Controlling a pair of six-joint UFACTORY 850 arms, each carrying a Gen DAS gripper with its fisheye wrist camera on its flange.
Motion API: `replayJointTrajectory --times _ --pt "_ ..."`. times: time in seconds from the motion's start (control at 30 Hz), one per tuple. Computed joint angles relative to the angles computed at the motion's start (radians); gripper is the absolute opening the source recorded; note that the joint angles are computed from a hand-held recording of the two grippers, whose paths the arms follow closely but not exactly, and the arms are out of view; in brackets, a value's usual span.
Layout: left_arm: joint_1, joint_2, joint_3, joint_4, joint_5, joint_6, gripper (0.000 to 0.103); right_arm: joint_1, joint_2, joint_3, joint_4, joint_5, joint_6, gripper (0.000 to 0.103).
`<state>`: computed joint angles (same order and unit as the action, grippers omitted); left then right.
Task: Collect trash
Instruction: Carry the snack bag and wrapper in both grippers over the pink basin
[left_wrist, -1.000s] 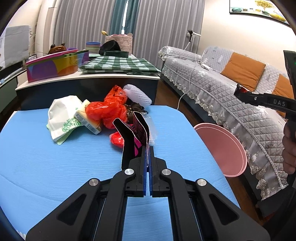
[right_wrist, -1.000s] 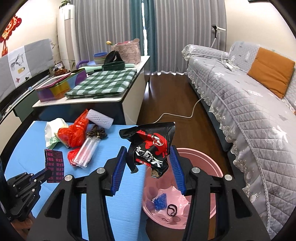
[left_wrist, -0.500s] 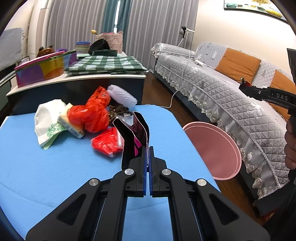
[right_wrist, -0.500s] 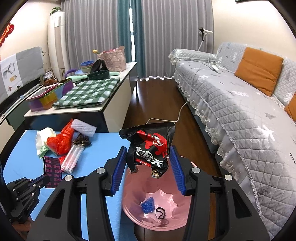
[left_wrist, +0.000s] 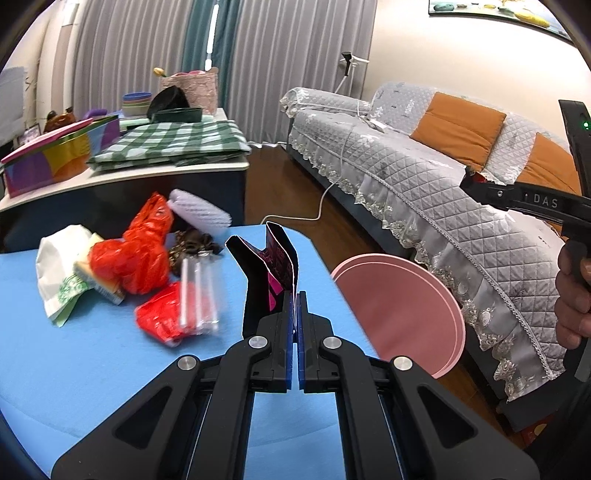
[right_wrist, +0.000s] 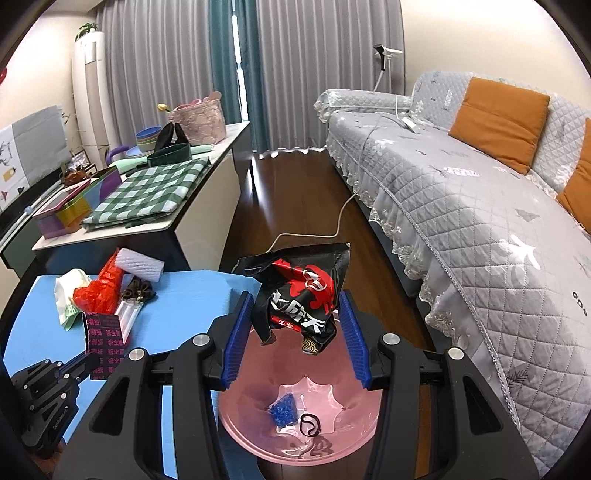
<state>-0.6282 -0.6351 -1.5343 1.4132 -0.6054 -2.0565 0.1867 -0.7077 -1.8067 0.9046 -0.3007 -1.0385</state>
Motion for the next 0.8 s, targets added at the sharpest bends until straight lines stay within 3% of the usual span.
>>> replayJointTrajectory --times 0.8 --pt "0.007 -0.144 -0.244 -0.079 0.059 0.175 0.001 -0.026 -0.035 -0.049 -0.152 -0.004 0.183 0.048"
